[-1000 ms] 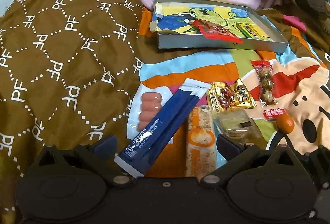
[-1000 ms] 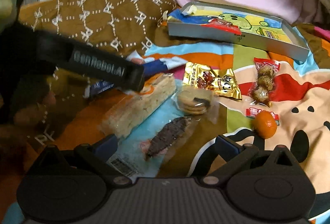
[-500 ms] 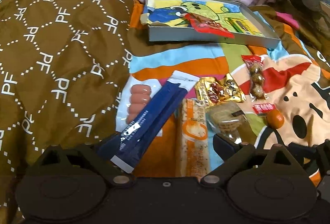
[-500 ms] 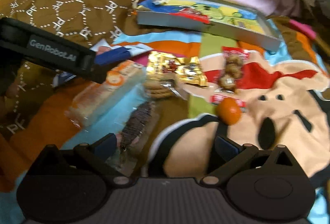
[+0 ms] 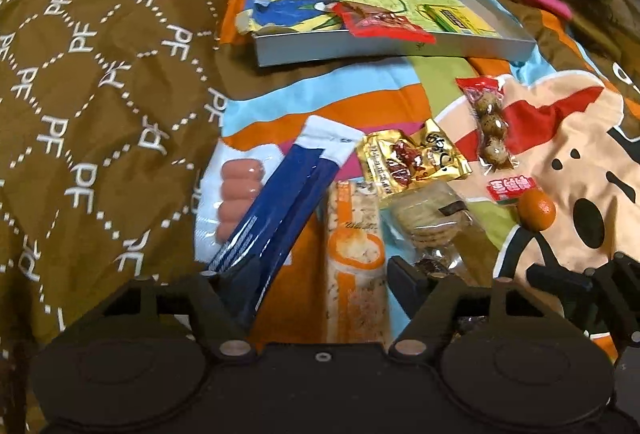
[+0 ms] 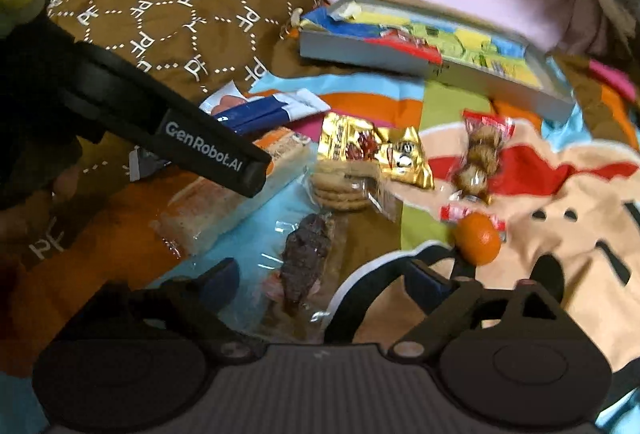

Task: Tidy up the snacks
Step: 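Move the left tool to the orange-and-white bar while the right approaches the brown snack in clear wrapper, then close the left tool on the orange-and-white bar while the right grasps the brown snack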

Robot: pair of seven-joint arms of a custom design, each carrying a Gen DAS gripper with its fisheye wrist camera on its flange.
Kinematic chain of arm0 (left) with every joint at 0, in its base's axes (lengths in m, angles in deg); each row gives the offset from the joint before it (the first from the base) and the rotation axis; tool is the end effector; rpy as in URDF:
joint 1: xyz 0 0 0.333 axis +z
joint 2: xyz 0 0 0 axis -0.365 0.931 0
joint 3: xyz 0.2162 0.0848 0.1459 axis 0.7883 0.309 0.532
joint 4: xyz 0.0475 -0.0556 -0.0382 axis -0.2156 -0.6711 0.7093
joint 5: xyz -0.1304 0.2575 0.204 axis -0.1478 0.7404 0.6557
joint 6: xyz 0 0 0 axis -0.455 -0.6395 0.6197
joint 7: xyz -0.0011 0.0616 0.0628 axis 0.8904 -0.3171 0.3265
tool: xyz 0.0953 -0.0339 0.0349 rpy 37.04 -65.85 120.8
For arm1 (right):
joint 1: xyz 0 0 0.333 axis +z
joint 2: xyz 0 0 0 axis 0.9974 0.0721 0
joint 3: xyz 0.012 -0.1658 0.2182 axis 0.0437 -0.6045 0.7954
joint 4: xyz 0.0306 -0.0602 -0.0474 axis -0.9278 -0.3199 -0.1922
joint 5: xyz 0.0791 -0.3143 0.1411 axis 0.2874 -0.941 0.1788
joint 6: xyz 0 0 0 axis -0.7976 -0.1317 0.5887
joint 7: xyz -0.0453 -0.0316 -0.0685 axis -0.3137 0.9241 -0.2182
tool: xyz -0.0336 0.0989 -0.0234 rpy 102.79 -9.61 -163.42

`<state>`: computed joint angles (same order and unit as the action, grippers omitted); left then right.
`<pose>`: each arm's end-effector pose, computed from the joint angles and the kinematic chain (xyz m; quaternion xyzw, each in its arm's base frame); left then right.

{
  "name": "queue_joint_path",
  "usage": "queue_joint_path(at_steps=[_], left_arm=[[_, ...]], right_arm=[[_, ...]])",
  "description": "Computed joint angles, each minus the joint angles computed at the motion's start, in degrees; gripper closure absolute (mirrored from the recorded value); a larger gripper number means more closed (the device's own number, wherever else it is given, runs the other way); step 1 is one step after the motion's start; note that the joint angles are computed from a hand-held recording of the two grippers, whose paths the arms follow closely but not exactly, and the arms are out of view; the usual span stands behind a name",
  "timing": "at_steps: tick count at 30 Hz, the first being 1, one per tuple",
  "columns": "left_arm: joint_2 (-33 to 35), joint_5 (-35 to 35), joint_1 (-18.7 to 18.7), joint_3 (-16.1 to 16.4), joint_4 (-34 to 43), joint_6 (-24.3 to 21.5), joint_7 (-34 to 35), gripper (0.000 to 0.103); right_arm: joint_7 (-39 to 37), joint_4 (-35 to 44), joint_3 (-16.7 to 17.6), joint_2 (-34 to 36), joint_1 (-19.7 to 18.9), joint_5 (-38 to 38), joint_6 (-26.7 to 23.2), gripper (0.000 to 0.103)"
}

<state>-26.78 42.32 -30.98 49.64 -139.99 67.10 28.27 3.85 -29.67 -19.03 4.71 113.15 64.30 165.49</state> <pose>0.6729 -0.1901 0.4692 -0.6743 0.6381 -0.2668 0.2586 0.6575 0.3135 0.4129 -0.7960 0.4045 -0.2415 0.3802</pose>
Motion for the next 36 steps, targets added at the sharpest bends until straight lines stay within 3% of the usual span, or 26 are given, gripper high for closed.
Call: queue_joint_path(at_steps=[5,8,12,18,20,25,29,32,36], left_arm=[[1.76,-2.71,0.33,-1.45,3.27,-2.91,2.28,0.062],[2.29,-3.28,-0.50,-1.23,4.27,-5.15,2.75,0.067],[1.50,-1.83,-1.69,-0.60,3.38,-6.09,2.27,0.068],[-0.60,-4.44,-0.61,-1.83,0.69,-5.89,2.17,0.067],[-0.52,-3.90,-0.86,-1.60,0.70,-5.85,2.24,0.065],[0.50,-4.36,-0.68,-1.72,1.70,-5.98,2.60,0.062],[1.19,-4.61,-0.70,-1.59,2.48,-6.16,2.41,0.062],[1.25,-5.03,-0.58,-1.72,2.64,-6.38,2.44,0.067],[0.63,-5.54,-0.57,-1.88,2.10,-6.82,1.89,0.067]], right_arm=[[-1.93,0.43,3.25,-0.46,-2.64,2.23,-3.47,0.039],[-2.93,-0.39,3.75,-1.30,-3.08,2.94,-4.19,0.049],[-3.08,-1.33,3.07,-2.16,-2.94,2.88,-4.57,0.051],[-4.03,-5.69,2.41,-5.11,-2.99,1.96,-3.15,0.049],[-5.14,-6.29,2.81,-5.18,-3.28,2.25,-1.95,0.036],[-5.67,-1.28,4.29,-2.28,-4.74,4.24,-5.32,0.030],[-4.48,3.23,5.22,0.25,-5.80,5.93,-8.93,0.032],[-5.47,3.08,6.57,0.02,-6.83,7.62,-9.50,0.048],[-4.95,1.88,5.54,-0.82,-6.03,7.25,-9.47,0.049]])
